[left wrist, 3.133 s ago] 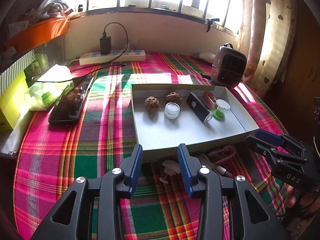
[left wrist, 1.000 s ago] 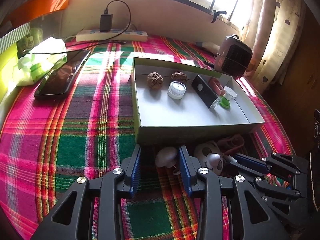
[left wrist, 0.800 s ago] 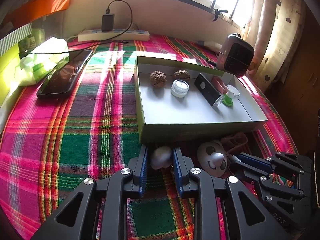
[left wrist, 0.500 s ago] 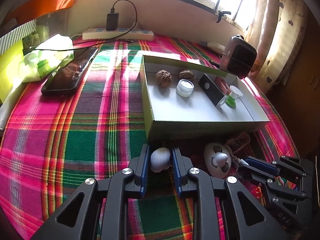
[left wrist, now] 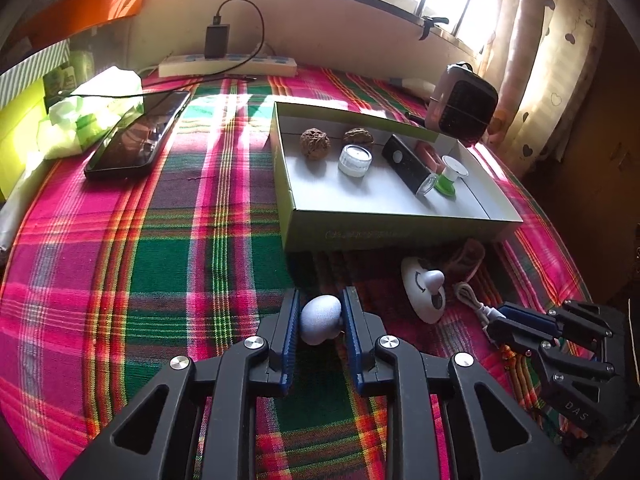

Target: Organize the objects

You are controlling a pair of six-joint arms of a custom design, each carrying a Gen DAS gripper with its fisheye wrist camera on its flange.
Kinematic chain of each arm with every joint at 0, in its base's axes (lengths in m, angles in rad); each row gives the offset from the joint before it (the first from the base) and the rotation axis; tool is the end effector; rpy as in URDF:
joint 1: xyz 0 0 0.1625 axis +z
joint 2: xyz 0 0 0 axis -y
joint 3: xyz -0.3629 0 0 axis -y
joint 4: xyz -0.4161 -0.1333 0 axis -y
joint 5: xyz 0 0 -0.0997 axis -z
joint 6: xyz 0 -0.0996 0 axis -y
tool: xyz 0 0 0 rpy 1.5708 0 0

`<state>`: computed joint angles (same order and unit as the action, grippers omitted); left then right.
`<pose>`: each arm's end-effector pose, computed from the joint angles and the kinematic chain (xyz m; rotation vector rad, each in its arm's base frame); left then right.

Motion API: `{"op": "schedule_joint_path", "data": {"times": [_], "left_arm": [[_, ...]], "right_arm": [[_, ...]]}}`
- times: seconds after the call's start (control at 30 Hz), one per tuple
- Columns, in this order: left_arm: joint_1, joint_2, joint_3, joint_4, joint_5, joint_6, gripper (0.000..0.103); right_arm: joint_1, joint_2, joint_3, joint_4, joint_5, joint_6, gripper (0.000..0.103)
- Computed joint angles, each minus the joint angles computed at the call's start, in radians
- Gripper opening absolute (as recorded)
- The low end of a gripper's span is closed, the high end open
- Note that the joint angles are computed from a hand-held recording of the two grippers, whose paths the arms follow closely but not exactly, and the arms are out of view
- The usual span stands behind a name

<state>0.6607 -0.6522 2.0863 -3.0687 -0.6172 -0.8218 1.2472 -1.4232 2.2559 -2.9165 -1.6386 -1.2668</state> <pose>-0.2223 -0.4445 -0.0806 0.0660 2.3857 -0.9883 -0.0291 -0.4849 0.1760 1.2037 -2.4131 0.4299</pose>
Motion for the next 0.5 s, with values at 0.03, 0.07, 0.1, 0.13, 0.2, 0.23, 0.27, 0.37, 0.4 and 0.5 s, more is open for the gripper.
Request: {"op": "schedule_joint_path", "data": {"times": [0.03,0.07,0.1,0.13,0.2,0.23,0.27,0.37,0.4,0.5], "left_arm": [[-0.001,-0.001,0.001,0.003,-0.003,-0.003,0.02],[-0.003,-0.001,0.003,0.005,-0.006,-0.005,0.02],[-0.005,-0.001,0.005,0.005,-0.008,-0.005,0.02],[-0.007,-0.002,0.006,0.005,-0.011,-0.006,0.02],[-0.011,-0.001,0.009,0.001,-0.019,-0.003,0.02],[-0.012,0.0,0.009,0.002,-0.019,-0.004,0.02],[-0.013,0.001,0.01,0.001,-0.018,-0.003,0.02],[-0.013,-0.002,0.012,0.0,-0.023,-0.005,0.02],[-0.013,-0.002,0.013,-0.002,-0.023,-0.003,0.02],[-0.012,0.0,0.012,-0.006,-0.023,0.003,0.022]], "right_arm": [[-0.002,-0.002,0.001,-0.003,0.0,0.002,0.013],[-0.003,-0.003,0.0,-0.004,-0.001,0.005,0.013],[-0.004,-0.004,-0.001,-0.003,-0.002,0.009,0.013],[-0.007,-0.008,0.0,0.0,0.001,0.011,0.013],[-0.009,-0.01,-0.002,0.003,0.002,0.019,0.013],[-0.01,-0.011,-0.005,0.012,0.003,0.02,0.013],[-0.011,-0.013,-0.008,0.025,0.005,0.019,0.013],[-0.007,-0.006,-0.014,0.028,0.002,0.018,0.013],[-0.004,0.0,-0.016,0.026,-0.001,0.013,0.014],[0.002,0.019,-0.023,0.018,-0.015,0.002,0.022]]}}
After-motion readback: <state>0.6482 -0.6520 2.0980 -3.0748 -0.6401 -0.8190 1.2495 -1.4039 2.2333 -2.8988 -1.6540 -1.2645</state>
